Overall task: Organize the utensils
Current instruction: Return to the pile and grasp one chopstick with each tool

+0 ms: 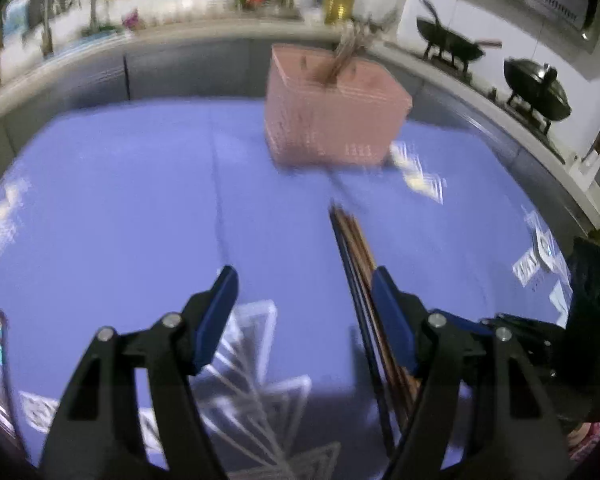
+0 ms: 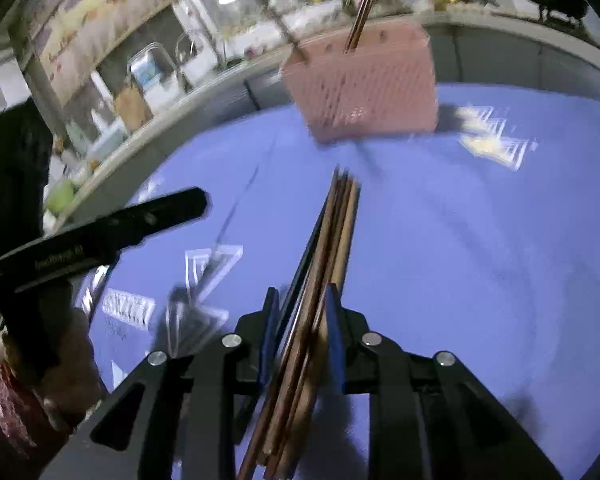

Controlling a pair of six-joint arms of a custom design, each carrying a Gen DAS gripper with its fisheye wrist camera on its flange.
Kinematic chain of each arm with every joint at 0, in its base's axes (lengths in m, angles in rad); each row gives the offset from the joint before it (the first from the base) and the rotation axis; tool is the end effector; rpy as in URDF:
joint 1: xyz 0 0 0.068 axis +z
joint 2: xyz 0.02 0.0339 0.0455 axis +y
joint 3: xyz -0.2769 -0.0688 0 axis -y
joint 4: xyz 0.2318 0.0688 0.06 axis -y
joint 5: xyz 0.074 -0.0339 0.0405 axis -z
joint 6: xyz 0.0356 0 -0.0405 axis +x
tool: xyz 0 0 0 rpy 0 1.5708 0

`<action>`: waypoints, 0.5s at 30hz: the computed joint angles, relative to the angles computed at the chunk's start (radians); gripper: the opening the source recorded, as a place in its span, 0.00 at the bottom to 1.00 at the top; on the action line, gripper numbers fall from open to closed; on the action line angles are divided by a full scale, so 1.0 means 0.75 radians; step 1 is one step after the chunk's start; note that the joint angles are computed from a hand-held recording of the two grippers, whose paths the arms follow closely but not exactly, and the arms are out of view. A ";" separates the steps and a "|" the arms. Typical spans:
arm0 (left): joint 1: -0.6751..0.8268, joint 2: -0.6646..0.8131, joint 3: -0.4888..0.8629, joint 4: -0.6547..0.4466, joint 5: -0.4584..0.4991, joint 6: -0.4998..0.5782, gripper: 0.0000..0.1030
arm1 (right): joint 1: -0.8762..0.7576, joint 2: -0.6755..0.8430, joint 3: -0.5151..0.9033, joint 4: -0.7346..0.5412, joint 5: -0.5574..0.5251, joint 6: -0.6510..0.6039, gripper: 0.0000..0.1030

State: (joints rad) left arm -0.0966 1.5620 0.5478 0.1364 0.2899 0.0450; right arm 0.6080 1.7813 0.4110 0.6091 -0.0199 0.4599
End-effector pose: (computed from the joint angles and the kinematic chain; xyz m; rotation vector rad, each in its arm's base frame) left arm 0.2578 -0.0352 0.1421 0.2998 2.4162 -0.3774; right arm 0.2148 0.1503 0.0935 -0.1877 2.3916 0.5437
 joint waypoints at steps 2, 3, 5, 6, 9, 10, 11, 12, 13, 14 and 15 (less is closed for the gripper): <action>-0.031 0.032 -0.038 0.048 -0.029 -0.015 0.65 | 0.010 0.065 0.046 -0.048 0.022 0.011 0.24; -0.044 0.052 -0.046 0.059 -0.041 -0.015 0.65 | 0.002 0.091 0.048 -0.039 0.029 0.025 0.24; -0.069 0.083 -0.064 0.084 -0.065 -0.012 0.65 | -0.033 0.085 0.010 0.011 0.037 0.058 0.24; -0.076 0.095 -0.062 0.084 -0.079 -0.005 0.65 | -0.047 0.079 0.006 -0.002 0.060 0.072 0.24; -0.122 0.129 -0.052 0.088 -0.113 0.003 0.65 | -0.125 0.066 -0.043 0.058 -0.027 0.120 0.24; -0.148 0.143 -0.051 0.103 -0.136 0.002 0.65 | -0.128 0.046 -0.051 0.054 -0.016 0.114 0.24; -0.159 0.155 -0.052 0.116 -0.151 0.008 0.65 | -0.139 0.034 -0.072 0.069 -0.004 0.090 0.24; -0.177 0.166 -0.050 0.125 -0.169 0.008 0.64 | -0.136 0.027 -0.075 0.071 0.011 0.075 0.24; -0.200 0.189 -0.042 0.135 -0.193 0.007 0.58 | -0.127 0.019 -0.076 0.070 0.023 0.068 0.24; -0.216 0.209 -0.028 0.131 -0.212 0.006 0.55 | -0.118 0.009 -0.080 0.067 0.038 0.066 0.24; -0.233 0.241 -0.007 0.118 -0.239 0.007 0.51 | -0.121 0.007 -0.075 0.060 0.044 0.059 0.24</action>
